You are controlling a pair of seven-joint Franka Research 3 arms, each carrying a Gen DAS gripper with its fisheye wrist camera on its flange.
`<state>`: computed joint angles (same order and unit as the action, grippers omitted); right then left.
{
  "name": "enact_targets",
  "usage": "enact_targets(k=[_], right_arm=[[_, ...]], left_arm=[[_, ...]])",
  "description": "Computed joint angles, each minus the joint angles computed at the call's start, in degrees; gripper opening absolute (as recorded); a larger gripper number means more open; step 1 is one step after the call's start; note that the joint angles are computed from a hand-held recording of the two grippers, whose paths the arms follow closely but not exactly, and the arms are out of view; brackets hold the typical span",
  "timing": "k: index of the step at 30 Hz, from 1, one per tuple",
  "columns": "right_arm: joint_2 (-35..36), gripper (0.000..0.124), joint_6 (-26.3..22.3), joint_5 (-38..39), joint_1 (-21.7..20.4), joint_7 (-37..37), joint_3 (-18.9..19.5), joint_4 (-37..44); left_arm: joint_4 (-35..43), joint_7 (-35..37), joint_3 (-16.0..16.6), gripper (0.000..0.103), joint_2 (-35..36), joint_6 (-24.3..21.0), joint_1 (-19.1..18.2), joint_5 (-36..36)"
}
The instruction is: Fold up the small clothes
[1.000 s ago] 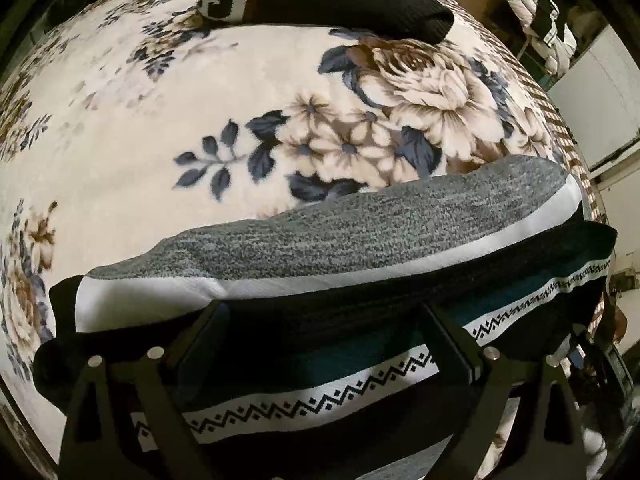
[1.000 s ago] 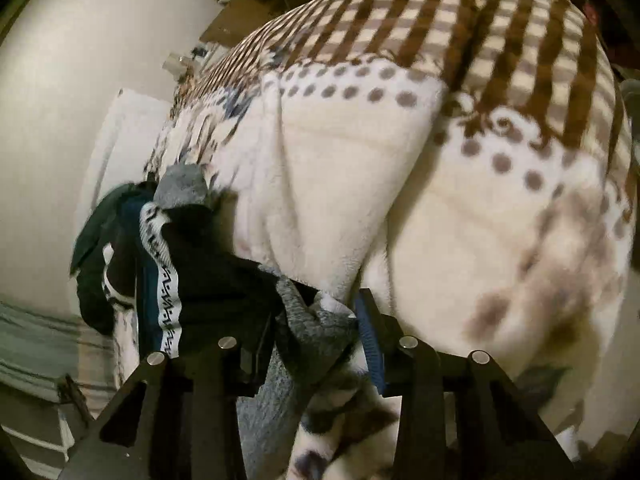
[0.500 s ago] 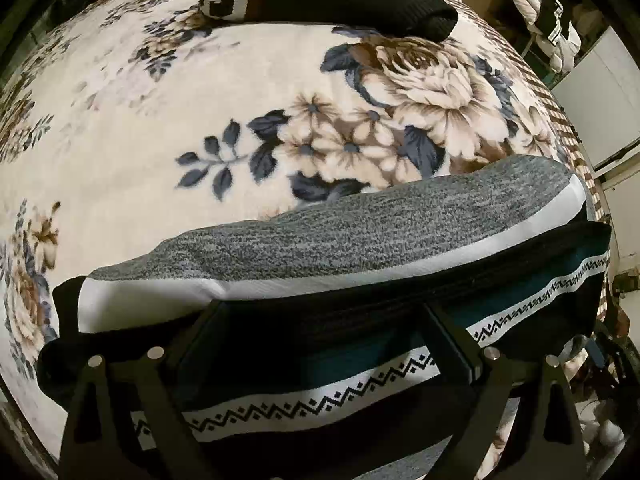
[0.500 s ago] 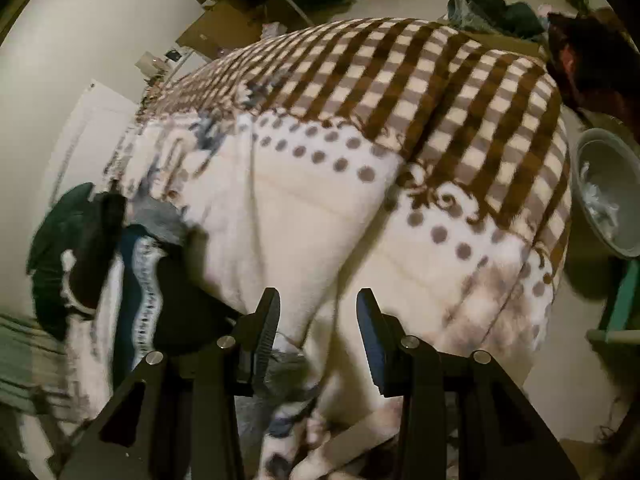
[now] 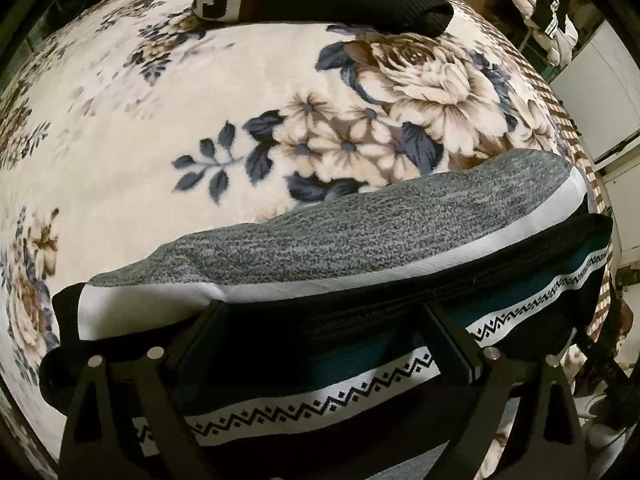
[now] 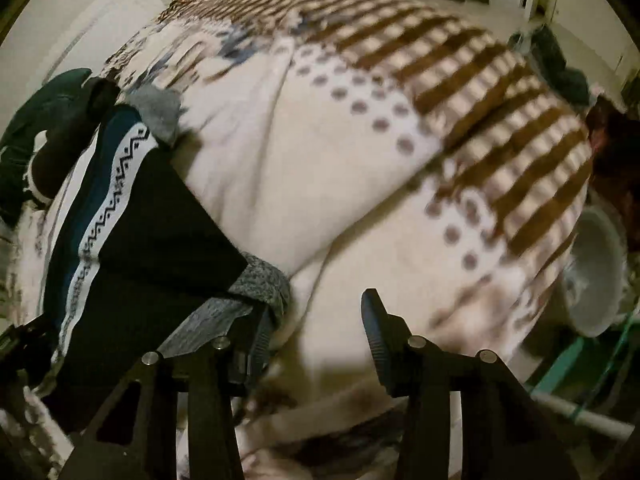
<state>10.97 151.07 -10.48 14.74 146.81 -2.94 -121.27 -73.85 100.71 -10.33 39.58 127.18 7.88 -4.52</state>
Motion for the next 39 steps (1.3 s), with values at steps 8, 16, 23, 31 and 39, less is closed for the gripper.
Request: enact_targets(k=[8,16,23,31,39], right_arm=[[2.0,0.047,-5.5,0.5,-0.2,-5.2,2.1,5.1],[5.0,0.047,-4.5,6.9,1.3,-13.2,0.8,6.2],[3.7,0.032,-13.5,-9.8,2.8,0.8,-4.5,8.7],[-0.1,0.035,-3.1,21.6,-5.8,-26.5,5.1,2.4],[9.0,0.035,-12.4,4.2,1.2,-13.8,-2.2,13.7]], left_arm=[[1.3,-0.3,-0.1,0.096,0.6,-1.1,0.1,-0.4],[0.9,0.0,-0.2,0.096,0.5,-0.9,0.3,-0.5],[0.0,1.1,-0.4,0.096,0.0,-0.3,0.6,-0.8],[0.1,0.5,-0.2,0.096,0.1,-0.4,0.3,-0.9],[1.0,0.6,-0.1,0.096,0.6,-0.8,0.1,-0.3]])
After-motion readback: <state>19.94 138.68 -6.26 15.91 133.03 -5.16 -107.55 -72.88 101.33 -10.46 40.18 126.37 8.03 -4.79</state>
